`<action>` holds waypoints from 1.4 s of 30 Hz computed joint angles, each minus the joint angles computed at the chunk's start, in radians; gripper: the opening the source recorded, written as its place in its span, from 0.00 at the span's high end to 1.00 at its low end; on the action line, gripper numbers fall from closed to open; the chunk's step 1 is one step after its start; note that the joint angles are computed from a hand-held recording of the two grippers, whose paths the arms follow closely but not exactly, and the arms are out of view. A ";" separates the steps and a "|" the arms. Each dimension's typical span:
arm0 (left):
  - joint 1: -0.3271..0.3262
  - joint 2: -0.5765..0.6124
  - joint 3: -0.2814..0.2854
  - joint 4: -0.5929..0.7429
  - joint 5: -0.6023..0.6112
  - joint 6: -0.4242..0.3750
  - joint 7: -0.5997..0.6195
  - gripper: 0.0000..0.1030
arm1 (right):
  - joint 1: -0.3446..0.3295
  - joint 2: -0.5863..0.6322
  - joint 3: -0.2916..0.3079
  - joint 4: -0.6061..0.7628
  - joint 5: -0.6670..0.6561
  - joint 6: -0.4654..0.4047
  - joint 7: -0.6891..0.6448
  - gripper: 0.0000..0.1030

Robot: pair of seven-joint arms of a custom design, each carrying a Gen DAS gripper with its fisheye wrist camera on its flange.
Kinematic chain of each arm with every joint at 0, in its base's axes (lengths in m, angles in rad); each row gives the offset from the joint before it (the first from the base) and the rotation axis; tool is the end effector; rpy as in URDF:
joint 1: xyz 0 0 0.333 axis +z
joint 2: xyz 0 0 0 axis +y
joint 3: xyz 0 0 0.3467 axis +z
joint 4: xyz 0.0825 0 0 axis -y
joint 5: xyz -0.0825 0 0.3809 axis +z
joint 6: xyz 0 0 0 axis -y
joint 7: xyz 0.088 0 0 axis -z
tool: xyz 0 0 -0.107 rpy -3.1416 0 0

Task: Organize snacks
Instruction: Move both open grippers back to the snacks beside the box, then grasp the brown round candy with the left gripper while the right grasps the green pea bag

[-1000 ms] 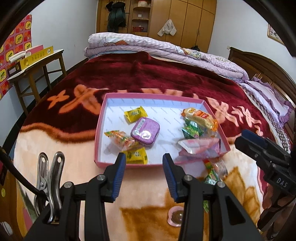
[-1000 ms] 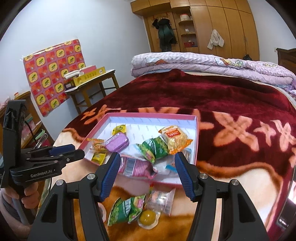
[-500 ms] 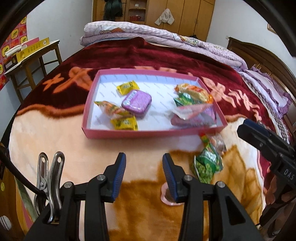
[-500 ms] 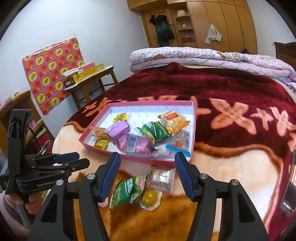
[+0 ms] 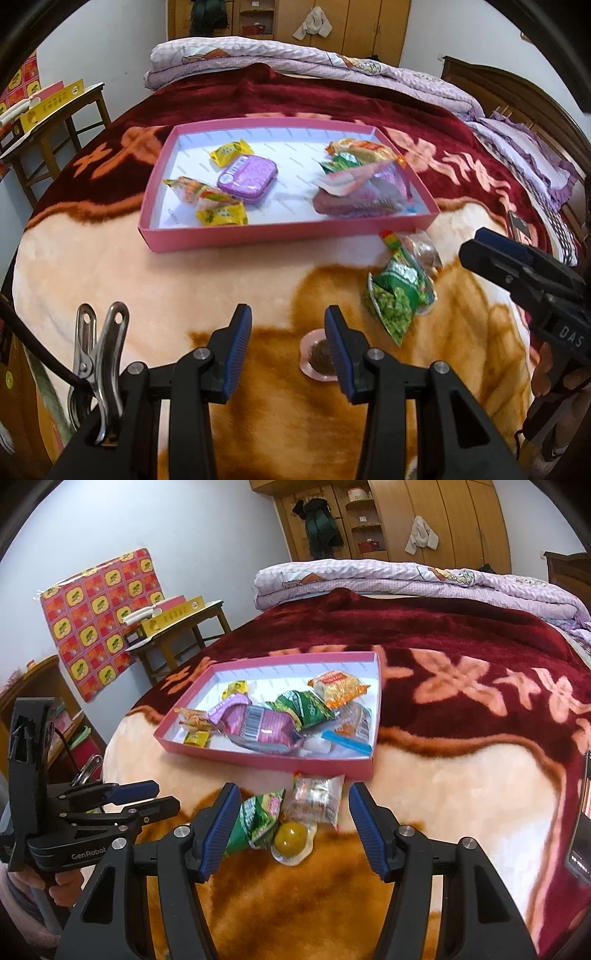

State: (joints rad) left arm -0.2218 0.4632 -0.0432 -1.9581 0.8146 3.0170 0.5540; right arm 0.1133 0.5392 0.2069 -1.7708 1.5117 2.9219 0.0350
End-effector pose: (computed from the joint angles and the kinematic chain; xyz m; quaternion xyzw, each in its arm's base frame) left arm 0.6213 -0.2216 0.3212 -0.6653 0.6776 -0.2476 0.1923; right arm 0.6686 0.1374 0.3119 -0.7451 0.5115 -0.1261 0.4090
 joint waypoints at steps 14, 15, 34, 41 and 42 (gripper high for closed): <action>0.013 0.020 -0.053 -0.005 -0.061 -0.014 0.107 0.58 | -0.006 0.016 0.003 -0.027 -0.142 0.004 0.115 0.39; 0.014 0.022 -0.056 -0.005 -0.066 -0.013 0.114 0.58 | -0.008 0.017 0.005 -0.027 -0.149 0.002 0.120 0.39; -0.045 0.044 0.020 -0.001 0.011 0.037 0.036 0.65 | -0.010 0.020 0.021 -0.035 -0.202 -0.022 0.152 0.39; -0.089 0.022 0.094 -0.013 0.076 0.050 -0.059 0.65 | 0.005 0.029 0.022 -0.026 -0.247 -0.024 0.182 0.39; -0.100 0.019 0.112 -0.012 0.096 0.048 -0.086 0.65 | 0.009 0.031 0.022 -0.024 -0.258 -0.024 0.190 0.39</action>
State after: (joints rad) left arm -0.3217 0.4826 0.0689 -1.9701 0.9103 3.0646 0.4679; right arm 0.1223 0.5699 0.2284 -1.7947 1.2536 2.8981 0.2250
